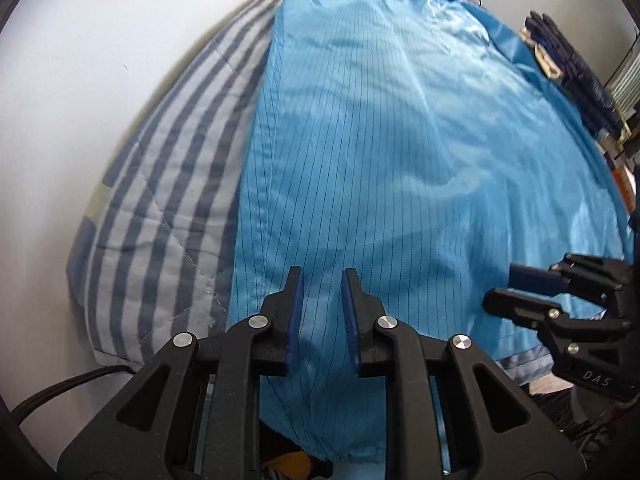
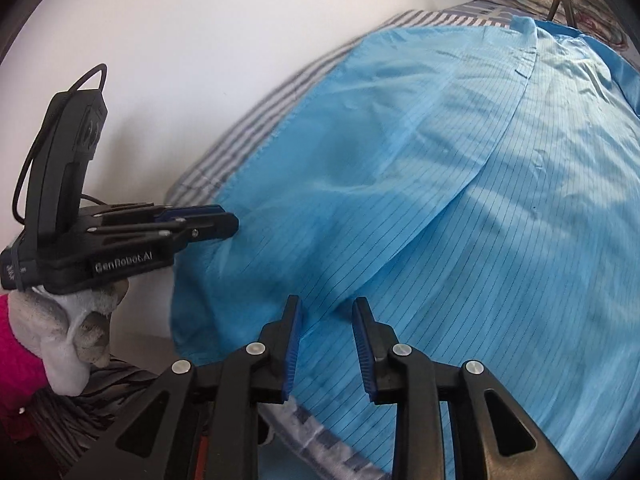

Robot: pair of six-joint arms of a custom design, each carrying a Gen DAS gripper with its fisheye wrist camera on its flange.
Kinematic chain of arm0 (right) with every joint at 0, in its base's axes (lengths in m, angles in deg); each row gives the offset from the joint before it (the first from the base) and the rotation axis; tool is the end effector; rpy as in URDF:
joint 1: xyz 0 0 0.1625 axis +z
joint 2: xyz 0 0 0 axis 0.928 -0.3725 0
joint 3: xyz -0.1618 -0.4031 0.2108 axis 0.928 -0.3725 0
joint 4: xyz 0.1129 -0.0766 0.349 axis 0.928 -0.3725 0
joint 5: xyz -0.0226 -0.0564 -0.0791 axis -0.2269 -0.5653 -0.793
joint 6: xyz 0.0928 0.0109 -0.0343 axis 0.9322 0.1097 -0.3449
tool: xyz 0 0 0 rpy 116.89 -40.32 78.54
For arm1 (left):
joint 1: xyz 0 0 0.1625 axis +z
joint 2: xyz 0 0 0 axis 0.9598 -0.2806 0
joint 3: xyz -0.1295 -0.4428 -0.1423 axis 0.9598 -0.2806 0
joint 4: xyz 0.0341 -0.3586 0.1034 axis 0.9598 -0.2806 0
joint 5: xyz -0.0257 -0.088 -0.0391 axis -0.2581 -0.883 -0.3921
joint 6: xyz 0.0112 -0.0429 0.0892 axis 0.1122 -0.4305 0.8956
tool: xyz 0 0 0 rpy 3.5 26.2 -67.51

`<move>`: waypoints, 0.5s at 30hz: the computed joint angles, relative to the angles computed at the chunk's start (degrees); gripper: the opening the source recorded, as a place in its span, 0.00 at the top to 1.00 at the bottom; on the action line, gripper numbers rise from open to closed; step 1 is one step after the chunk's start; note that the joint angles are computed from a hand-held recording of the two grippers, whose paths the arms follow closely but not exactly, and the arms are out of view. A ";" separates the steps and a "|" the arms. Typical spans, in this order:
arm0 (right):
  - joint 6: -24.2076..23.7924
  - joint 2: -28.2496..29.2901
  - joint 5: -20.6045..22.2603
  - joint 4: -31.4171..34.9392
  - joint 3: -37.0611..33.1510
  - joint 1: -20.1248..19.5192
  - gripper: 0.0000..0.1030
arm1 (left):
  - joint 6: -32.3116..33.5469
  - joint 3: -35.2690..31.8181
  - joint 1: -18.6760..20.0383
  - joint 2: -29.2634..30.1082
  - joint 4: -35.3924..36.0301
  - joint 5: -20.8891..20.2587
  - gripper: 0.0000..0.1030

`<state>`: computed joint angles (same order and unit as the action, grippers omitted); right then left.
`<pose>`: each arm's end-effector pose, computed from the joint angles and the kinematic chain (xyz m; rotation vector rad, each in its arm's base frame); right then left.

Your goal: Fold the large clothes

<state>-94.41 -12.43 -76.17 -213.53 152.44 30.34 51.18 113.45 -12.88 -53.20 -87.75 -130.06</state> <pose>0.2014 -0.6852 0.1247 0.5438 -2.6631 0.4593 -0.1980 -0.7503 0.1355 0.5288 2.4720 -0.3300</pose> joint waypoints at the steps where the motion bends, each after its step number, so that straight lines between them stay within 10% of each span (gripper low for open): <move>1: 0.04 0.41 -1.00 0.68 -0.59 -0.04 0.74 | 1.02 0.48 -0.02 0.25 -1.36 0.45 0.82; 15: -1.09 -6.14 1.57 -10.99 8.07 -0.77 0.63 | 4.74 3.70 -4.51 -2.91 -9.72 -3.56 0.82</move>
